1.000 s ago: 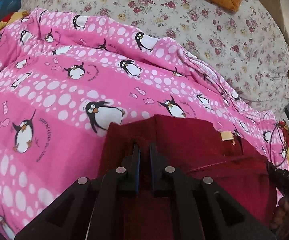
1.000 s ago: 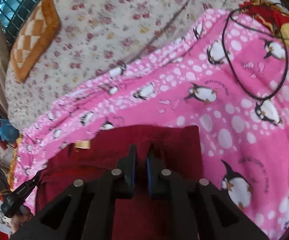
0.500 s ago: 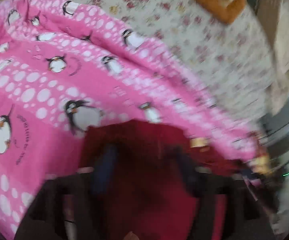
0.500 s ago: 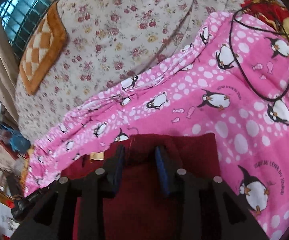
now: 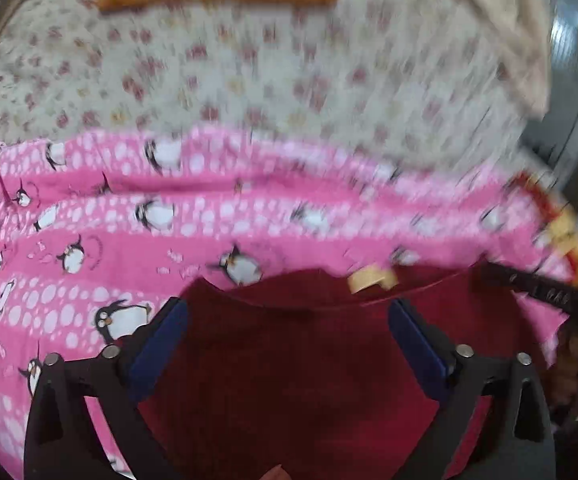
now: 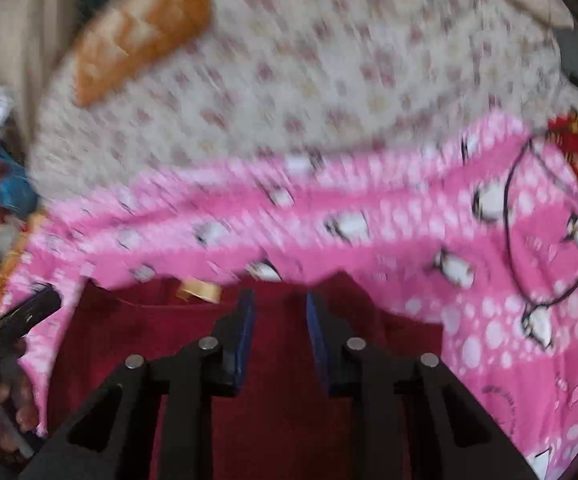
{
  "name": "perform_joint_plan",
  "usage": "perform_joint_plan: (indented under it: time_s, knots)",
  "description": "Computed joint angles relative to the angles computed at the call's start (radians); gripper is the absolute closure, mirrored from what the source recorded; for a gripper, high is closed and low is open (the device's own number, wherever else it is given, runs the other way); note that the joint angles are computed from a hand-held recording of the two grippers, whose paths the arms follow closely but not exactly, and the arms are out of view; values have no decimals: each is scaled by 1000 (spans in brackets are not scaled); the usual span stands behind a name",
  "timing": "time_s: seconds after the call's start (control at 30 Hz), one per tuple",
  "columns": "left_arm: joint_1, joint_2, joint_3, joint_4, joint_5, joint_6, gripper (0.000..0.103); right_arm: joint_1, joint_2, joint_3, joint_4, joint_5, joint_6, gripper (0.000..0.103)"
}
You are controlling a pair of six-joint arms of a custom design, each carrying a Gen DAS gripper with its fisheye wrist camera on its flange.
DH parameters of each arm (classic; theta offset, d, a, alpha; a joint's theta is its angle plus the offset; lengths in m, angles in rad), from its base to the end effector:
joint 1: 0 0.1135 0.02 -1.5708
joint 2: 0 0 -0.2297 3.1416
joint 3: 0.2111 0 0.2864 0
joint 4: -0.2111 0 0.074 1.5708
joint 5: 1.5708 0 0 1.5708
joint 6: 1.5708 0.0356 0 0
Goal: Fold small clothes
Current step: 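Lay the hem down near the collar with both grippers and release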
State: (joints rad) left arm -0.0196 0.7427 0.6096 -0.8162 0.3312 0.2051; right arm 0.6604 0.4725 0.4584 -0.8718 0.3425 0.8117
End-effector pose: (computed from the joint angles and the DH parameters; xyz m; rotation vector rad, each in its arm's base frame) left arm 0.1987 -0.0155 0.2036 0.4094 2.4440 -0.3382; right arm 0.1371 0.0914 0.1908 0.3290 2.3827 0.2669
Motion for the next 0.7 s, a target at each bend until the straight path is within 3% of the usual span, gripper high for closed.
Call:
perform_joint_plan:
  time_s: [0.07, 0.1, 0.13, 0.17, 0.23, 0.4, 0.57, 0.63, 0.7]
  knots:
    - [-31, 156, 3, 107, -136, -37, 26, -125, 122, -4, 71, -102, -55, 76]
    - [-19, 255, 3, 170, -187, -43, 26, -194, 191, -10, 107, -146, -92, 85]
    - [19, 332, 19, 187, -161, -43, 24, -235, 217, -26, 139, -178, -117, 96]
    - [76, 390, 43, 196, -71, -62, 22, -275, 225, -49, 176, -215, -136, 96]
    - [81, 423, 67, 205, -73, -84, 22, -337, 207, -82, 221, -284, -160, 97]
    - [55, 427, 53, 237, -84, -101, 21, -277, 230, -80, 229, -221, -152, 97]
    - [94, 440, 69, 212, -7, -70, 20, -276, 216, -79, 230, -244, -173, 84]
    - [143, 337, 34, 163, 39, -49, 25, -242, 148, -85, 199, -198, -151, 84]
    - [162, 199, -14, 138, 54, -48, 40, -150, 50, -80, 144, -100, -98, 84]
